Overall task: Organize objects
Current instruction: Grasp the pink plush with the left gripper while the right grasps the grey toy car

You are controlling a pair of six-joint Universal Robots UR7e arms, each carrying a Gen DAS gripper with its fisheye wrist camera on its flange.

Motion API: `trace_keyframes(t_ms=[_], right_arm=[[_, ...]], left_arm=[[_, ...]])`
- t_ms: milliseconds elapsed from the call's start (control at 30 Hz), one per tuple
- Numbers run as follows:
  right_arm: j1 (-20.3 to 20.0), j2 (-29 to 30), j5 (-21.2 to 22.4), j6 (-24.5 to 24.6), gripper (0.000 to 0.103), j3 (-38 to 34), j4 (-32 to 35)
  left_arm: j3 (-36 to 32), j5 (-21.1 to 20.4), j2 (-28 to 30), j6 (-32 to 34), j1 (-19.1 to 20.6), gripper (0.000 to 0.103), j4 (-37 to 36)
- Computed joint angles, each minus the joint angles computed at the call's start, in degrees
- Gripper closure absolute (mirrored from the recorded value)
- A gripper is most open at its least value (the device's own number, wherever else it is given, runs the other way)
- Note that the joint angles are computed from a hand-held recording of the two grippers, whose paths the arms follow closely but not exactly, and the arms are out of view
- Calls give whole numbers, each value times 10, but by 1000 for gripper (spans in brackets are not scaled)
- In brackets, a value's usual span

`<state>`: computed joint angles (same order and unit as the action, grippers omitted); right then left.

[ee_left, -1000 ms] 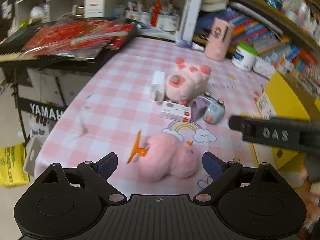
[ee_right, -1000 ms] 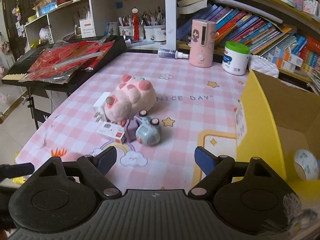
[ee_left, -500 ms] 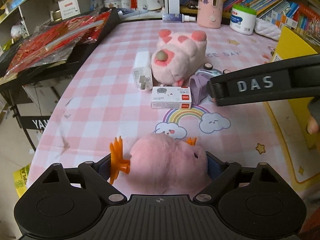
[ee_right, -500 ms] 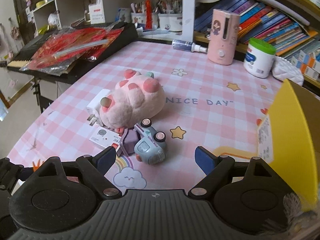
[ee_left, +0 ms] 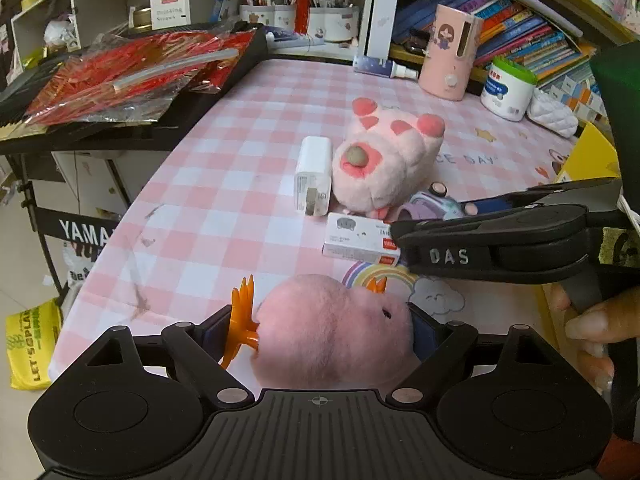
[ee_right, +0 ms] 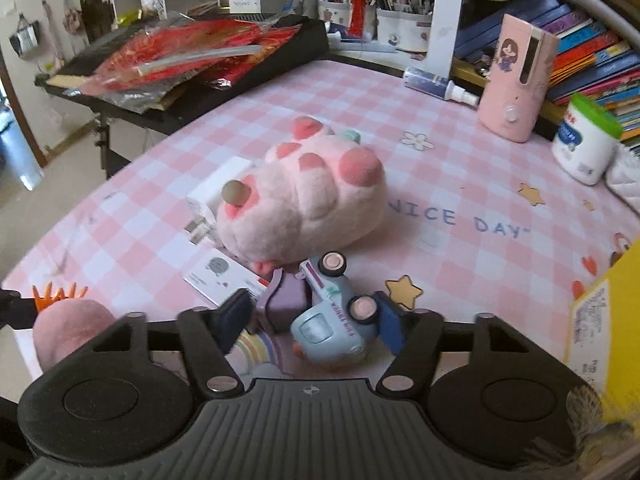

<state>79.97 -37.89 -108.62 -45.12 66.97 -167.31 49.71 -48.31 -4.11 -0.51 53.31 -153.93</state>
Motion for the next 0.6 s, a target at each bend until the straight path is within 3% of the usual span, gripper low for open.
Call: trace_keyframes(t_ms=[167,600], right_arm=[[0,-9,1,19,59,3,12],[4,-73,14,63,59,102,-105]], left_arm=[[-4,-17,-1,-14,1,16,-7],[67,-64,-50,-26,-3,16,-84]])
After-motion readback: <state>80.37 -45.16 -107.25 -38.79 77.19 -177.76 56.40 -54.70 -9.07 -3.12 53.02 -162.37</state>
